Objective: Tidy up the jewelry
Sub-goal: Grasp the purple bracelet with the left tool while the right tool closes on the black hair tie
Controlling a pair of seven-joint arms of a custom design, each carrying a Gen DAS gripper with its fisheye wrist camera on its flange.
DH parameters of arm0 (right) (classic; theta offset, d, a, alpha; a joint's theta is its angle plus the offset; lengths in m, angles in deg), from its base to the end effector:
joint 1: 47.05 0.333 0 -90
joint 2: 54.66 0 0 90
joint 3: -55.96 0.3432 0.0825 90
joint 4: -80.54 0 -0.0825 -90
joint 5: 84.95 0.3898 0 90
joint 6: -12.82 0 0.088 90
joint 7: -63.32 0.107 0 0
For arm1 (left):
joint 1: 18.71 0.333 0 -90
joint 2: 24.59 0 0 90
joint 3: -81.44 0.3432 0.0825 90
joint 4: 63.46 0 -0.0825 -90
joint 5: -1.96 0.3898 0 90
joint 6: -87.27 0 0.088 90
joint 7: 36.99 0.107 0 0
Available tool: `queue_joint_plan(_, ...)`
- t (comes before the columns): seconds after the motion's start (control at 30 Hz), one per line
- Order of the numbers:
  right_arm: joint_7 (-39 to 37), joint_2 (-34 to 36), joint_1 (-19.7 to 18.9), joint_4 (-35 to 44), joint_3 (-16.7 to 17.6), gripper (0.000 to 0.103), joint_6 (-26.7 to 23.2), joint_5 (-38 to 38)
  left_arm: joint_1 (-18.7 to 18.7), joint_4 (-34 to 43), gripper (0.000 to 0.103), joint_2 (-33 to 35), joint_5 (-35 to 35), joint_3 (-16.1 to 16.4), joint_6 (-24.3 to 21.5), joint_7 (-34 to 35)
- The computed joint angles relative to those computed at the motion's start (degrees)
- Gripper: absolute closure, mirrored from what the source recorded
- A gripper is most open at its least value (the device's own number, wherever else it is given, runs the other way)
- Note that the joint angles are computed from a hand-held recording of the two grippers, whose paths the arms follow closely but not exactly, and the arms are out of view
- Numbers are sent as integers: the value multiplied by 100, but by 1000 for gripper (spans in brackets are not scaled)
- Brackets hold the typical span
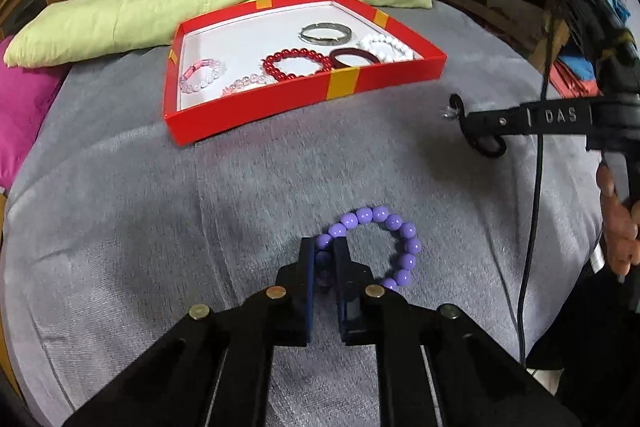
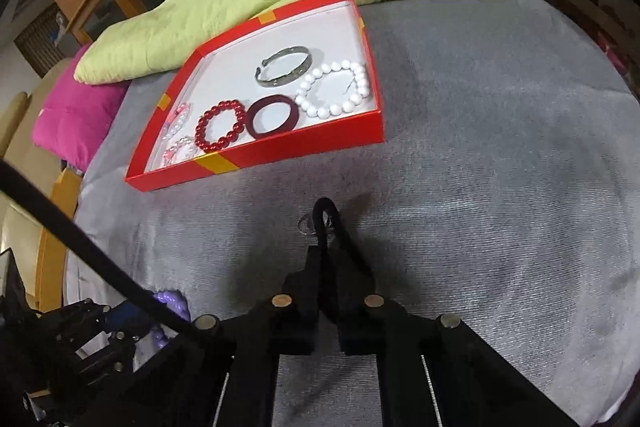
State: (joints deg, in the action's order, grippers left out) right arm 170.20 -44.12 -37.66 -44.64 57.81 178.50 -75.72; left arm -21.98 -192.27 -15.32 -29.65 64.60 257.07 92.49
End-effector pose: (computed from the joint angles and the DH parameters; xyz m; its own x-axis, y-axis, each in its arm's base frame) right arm 0.5946 0.1079 0.3846 -0.1774 -0.9505 -0.2550 -0.8572 0.2766 -0.4345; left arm 0.5599 -0.1629 0.3743 -0.4956 -0.8675 0.0428 -0.7282 0.3882 -0.5648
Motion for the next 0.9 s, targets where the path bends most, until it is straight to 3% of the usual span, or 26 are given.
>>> queue_joint_plan(0.13,-451,-143,-179,-146,225,97,374,548,114,43,93,18,-305,-146,211,231)
queue_joint_plan(0.27,-776,-145,-253,-101,324,97,360,1004,237,136,93,24,-806,-285,351,546)
queue_joint_plan(0.47,-385,-233,-111,-118,62,94,282,840,65,206,93,95,-419,-56,557,17)
queue_joint_plan(0.5,-308,-233,-96,-117,36,82,286,783,45,201,93,99,-292,-26,602,-129)
queue_joint_plan(0.53,-186,-228,-65,-112,-8,64,279,671,64,186,93,96,-214,-37,644,-220)
queue_joint_plan(0.6,-100,-194,-59,-75,-17,42,221,562,-32,166,93,110,151,81,757,-593)
queue_joint_plan(0.7,-51,-109,20,-19,-54,42,220,243,68,146,93,114,445,12,818,-904)
queue_joint_plan(0.77,269,18,167,131,-206,49,-72,-278,134,135,93,108,573,-32,817,-1064)
queue_joint_plan(0.83,294,193,141,342,-166,72,-520,-363,219,127,93,101,637,-107,809,-1136)
queue_joint_plan(0.87,583,213,283,358,-316,77,-561,-763,270,129,93,104,641,-157,810,-1136)
queue_joint_plan(0.9,848,196,412,349,-450,90,-538,-1187,305,135,93,111,654,-187,810,-1146)
